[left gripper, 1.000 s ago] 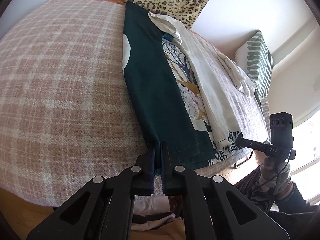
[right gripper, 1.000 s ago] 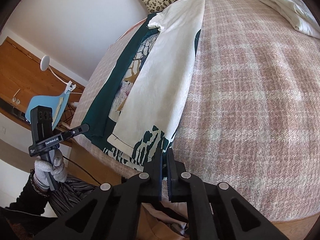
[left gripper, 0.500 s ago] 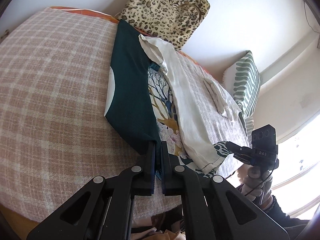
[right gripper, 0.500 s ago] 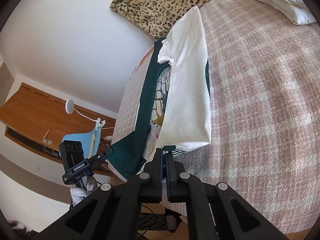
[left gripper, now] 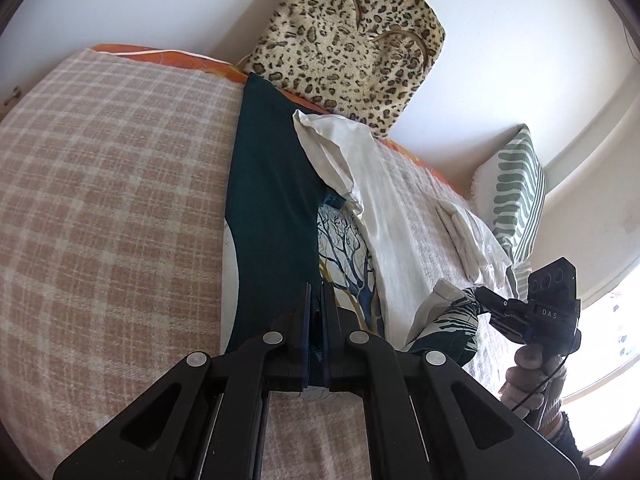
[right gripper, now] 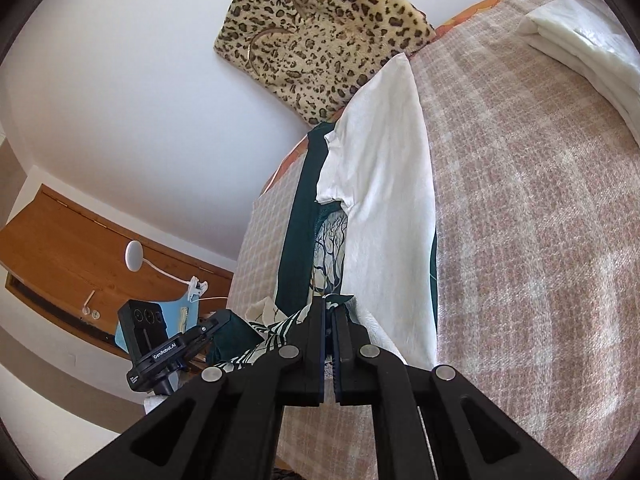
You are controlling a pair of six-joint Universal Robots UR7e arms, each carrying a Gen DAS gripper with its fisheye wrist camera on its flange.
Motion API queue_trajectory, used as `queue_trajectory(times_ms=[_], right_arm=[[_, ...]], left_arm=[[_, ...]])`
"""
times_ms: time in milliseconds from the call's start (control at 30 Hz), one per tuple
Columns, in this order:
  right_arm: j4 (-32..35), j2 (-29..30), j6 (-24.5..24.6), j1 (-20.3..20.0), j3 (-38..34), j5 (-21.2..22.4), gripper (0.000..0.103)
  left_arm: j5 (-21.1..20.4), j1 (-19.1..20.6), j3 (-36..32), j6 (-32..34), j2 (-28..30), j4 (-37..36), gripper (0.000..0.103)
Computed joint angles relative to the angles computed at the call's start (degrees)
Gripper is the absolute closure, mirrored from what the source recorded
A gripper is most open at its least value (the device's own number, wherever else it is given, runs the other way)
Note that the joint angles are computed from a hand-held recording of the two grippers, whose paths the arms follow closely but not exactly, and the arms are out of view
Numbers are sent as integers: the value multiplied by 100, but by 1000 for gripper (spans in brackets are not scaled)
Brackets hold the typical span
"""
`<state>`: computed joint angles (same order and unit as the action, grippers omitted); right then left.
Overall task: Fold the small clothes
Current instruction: 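Lift the hem and fold it toward the collar with both grippers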
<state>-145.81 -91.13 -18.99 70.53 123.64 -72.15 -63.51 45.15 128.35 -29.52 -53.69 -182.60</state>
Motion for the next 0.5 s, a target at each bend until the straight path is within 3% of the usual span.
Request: queue_trajectory(times_ms=[267, 500], right_arm=[[-456, 863, 413, 89, -439, -332, 103], [-470, 1219, 445, 201, -751, -496, 103]], left_arm=[[194, 374, -544, 44, 425, 192, 100], [364, 529, -862, 104, 581, 334, 100]])
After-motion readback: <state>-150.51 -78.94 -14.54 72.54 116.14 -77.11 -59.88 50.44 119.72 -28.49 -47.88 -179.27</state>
